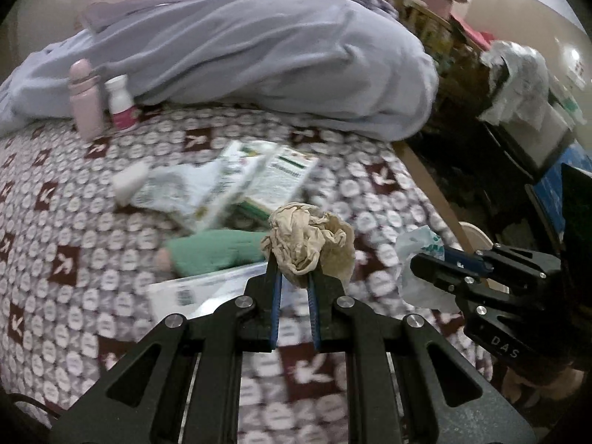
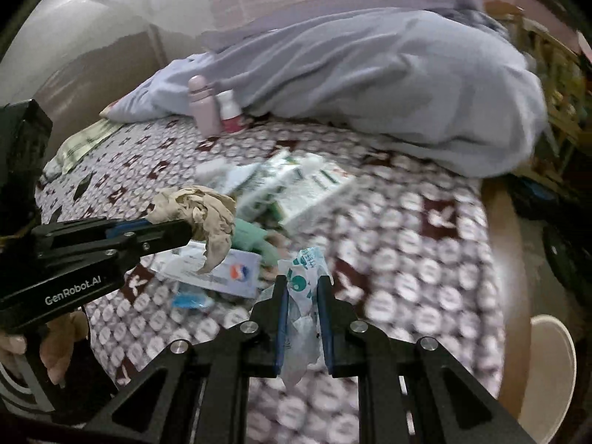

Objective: Collect trash
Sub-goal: 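Carry the tissue and clear wrapper over the cream bucket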

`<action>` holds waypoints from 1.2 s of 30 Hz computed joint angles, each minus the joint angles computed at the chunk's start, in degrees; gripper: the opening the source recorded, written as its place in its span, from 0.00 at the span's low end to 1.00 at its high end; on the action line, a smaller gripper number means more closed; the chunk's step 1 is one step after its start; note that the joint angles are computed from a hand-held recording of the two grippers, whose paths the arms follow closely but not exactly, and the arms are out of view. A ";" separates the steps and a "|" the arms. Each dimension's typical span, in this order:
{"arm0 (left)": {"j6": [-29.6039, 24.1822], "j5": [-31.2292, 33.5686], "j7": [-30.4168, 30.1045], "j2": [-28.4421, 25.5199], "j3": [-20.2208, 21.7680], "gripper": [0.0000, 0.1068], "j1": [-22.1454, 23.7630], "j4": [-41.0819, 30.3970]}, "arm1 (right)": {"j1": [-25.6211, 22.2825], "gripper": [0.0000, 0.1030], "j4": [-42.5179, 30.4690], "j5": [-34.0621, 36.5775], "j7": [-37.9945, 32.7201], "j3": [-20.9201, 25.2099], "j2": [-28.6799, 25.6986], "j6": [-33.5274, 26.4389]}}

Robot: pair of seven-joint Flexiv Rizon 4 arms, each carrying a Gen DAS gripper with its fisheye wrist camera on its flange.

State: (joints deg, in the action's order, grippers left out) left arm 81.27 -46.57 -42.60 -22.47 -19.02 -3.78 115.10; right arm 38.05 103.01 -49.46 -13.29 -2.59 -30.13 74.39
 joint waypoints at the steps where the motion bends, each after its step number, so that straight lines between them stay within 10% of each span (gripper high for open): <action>1: -0.14 0.76 -0.45 -0.14 0.10 0.10 -0.76 -0.33 | 0.32 0.14 1.56 -0.89 1.21 -0.81 1.13 -0.23; 16: -5.59 7.92 -4.30 -3.63 -1.52 0.10 -7.56 -6.73 | -8.73 0.14 18.56 -14.59 19.40 2.12 14.16 -5.49; 36: -18.86 13.43 -10.38 -14.37 -2.99 0.10 -16.12 -22.57 | -23.54 0.14 34.43 -15.40 28.00 9.32 26.08 -11.78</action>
State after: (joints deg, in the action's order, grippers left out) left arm 62.42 -33.14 -52.98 -36.84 -22.01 -19.90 92.53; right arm 14.51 137.44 -64.86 14.71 6.74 -4.05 62.61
